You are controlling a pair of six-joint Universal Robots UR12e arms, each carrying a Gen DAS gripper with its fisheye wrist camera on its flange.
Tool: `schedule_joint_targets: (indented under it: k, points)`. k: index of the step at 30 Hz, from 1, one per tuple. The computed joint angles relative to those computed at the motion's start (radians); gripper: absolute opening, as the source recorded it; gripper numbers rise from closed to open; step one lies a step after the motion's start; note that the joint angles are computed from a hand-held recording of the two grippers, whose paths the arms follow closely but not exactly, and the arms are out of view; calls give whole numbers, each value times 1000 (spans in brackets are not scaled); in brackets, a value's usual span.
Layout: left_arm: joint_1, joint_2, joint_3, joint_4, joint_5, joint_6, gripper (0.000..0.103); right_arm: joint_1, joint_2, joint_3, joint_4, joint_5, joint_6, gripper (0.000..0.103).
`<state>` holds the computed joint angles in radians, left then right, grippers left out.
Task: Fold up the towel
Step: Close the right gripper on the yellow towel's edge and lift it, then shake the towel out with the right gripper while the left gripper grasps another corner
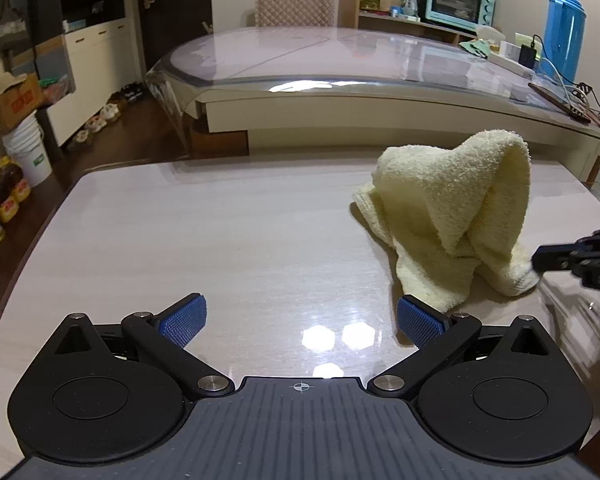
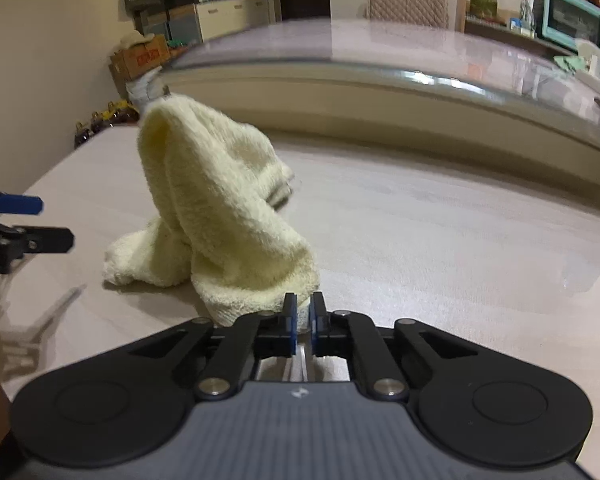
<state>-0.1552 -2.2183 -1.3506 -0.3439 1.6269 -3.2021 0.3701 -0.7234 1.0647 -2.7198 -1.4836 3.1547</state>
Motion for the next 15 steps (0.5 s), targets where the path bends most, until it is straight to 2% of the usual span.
schedule_joint_targets:
  k: [7,11,13,15]
  points:
    - [5,3,-4,15,16,0,103,-5,-31,12,-155,-14,-34,6]
    - [13,17,-22,31,45,-15,103,-4,-40,-11,-232,44,-68,6]
    - [18,27,-36,41,58,-24,103,-2,-37,-31,-242,64,-80,6]
    - [23,38,-52,54,71,-23,103,-2,-33,-68,-240,120,-96,6]
